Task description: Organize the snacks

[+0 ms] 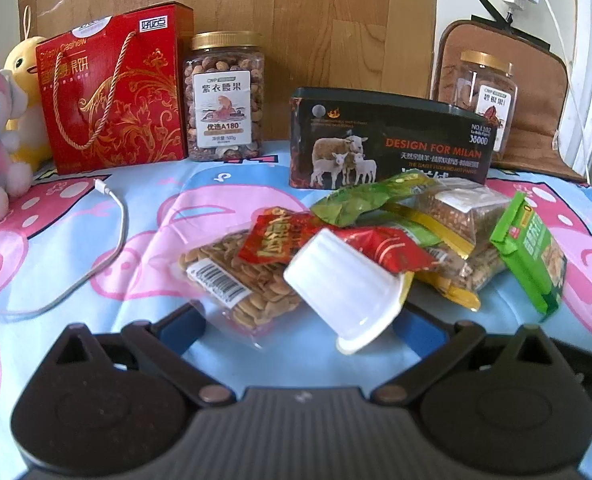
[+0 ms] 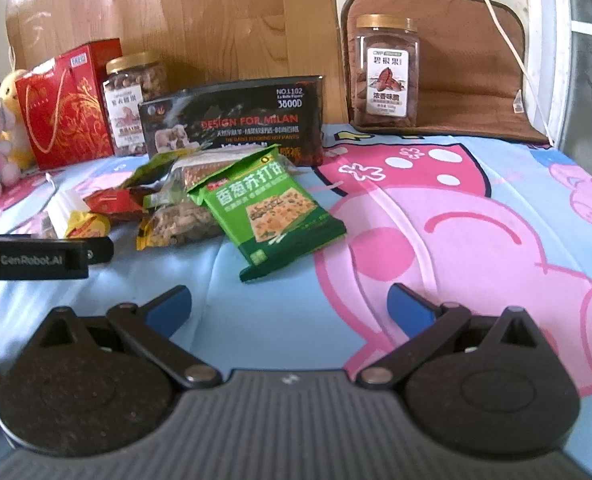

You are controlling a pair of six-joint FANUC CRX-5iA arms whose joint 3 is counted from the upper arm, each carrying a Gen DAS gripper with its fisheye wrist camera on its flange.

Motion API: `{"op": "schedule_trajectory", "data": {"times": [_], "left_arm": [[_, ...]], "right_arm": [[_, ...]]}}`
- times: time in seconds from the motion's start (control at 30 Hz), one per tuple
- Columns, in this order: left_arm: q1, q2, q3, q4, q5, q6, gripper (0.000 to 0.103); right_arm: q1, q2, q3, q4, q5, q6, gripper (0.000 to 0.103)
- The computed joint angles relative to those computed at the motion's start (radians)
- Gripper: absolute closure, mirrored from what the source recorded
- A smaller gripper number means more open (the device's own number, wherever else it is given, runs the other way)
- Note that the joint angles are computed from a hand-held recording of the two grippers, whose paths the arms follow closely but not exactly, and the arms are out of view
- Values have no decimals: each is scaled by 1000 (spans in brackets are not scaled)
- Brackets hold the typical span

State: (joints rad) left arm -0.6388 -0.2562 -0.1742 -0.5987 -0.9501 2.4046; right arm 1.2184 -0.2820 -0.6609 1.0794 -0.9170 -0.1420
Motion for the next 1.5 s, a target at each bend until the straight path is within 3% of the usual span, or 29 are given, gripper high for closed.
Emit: {"op": "schedule_trajectory", "data": {"times": [0.33, 0.5, 0.63, 0.77, 0.87, 0.97, 1.03, 1.17, 1.23, 1.33, 1.4, 1.5], "left_arm": [[50, -59, -68, 55, 97, 5, 0], [89, -120, -132, 73, 194, 63, 0], [144, -165, -188, 128, 287, 53, 1], [204, -201, -241, 229, 357, -32, 5], [237, -234, -279, 318, 387, -133, 11], [249, -302, -329, 361, 409, -185, 14], [235, -326, -330, 358, 391, -193, 14], [269, -312, -358, 619, 429, -463, 14], [266, -276, -359, 749, 443, -594, 15], [247, -221, -347, 862, 453, -709, 21], [241, -173, -323, 919, 430, -759, 22], [225, -101, -269, 905, 388, -766, 32]], "right_arm": [[-77, -97, -99, 108, 161, -159, 0], [-134, -115, -121, 223, 193, -250, 12], [-238, -112, -102, 254, 319, -221, 16], [-343, -94, -69, 111, 545, -114, 26], [-309, -72, -10, -199, 568, 108, 52], [-278, -107, -15, -330, 607, 200, 63], [-252, -139, -43, -290, 613, 192, 61], [-232, -152, -49, -272, 607, 230, 60], [-233, -137, -35, -290, 595, 260, 54], [-225, -149, -57, -214, 574, 236, 33], [-185, -150, -63, -155, 498, 252, 21], [-135, -131, -48, -149, 411, 334, 20]]}}
